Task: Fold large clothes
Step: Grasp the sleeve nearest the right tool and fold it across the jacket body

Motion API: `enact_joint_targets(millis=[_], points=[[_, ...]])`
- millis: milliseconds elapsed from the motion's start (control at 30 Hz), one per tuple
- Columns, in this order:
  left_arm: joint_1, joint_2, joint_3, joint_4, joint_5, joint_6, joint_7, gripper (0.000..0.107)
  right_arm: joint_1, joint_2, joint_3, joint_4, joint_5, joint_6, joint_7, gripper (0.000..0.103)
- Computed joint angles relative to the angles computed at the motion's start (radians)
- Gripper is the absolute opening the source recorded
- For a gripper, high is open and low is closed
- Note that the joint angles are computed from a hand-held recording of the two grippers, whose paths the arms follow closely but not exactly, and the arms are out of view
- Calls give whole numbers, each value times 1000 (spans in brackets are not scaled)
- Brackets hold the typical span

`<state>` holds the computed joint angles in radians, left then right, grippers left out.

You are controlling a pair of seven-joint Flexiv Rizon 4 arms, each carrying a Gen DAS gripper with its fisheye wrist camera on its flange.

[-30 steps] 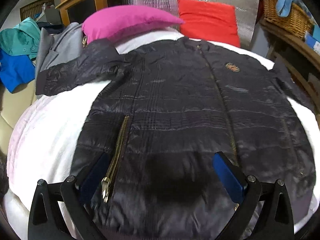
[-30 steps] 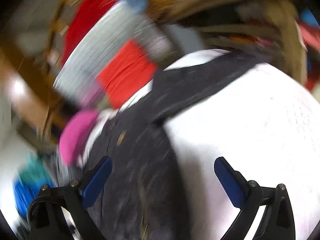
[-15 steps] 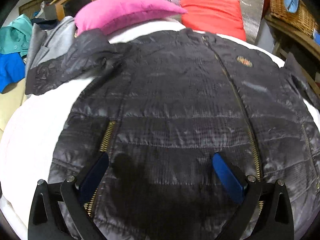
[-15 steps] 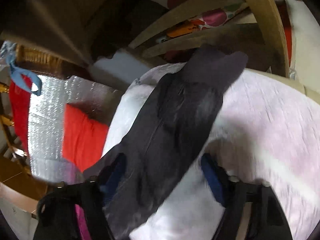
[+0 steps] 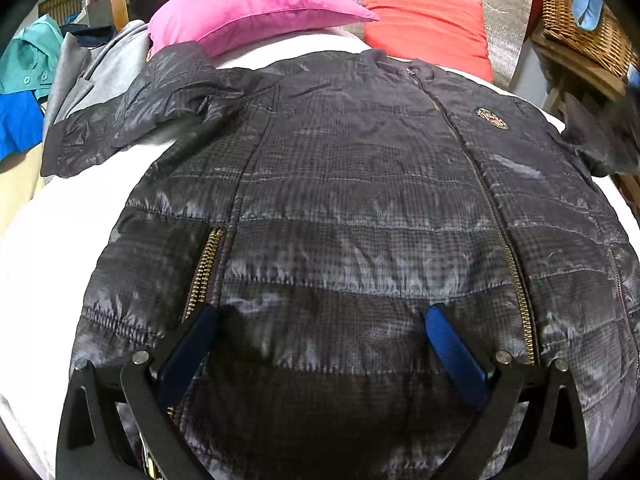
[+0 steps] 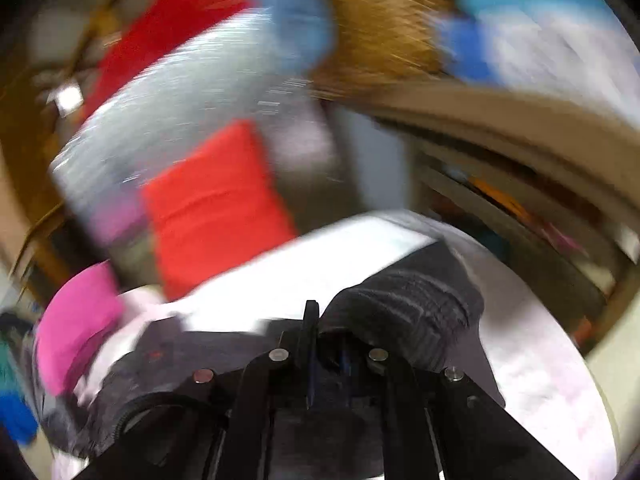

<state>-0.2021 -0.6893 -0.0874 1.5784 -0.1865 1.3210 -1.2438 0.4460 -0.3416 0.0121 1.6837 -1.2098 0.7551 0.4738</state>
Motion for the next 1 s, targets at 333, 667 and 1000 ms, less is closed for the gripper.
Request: enact_joint_targets(millis=[333, 667, 1000], points=[[8, 0, -11, 10, -9, 18, 11, 103, 165, -412, -32, -497, 195, 39, -407, 9], [4, 0, -5, 7, -7, 13, 7, 103, 198, -596, -19, -650, 460, 115, -563, 61], [-27, -2, 37, -25, 22, -37, -29, 103, 299, -456, -243, -363, 408, 445, -309, 78]])
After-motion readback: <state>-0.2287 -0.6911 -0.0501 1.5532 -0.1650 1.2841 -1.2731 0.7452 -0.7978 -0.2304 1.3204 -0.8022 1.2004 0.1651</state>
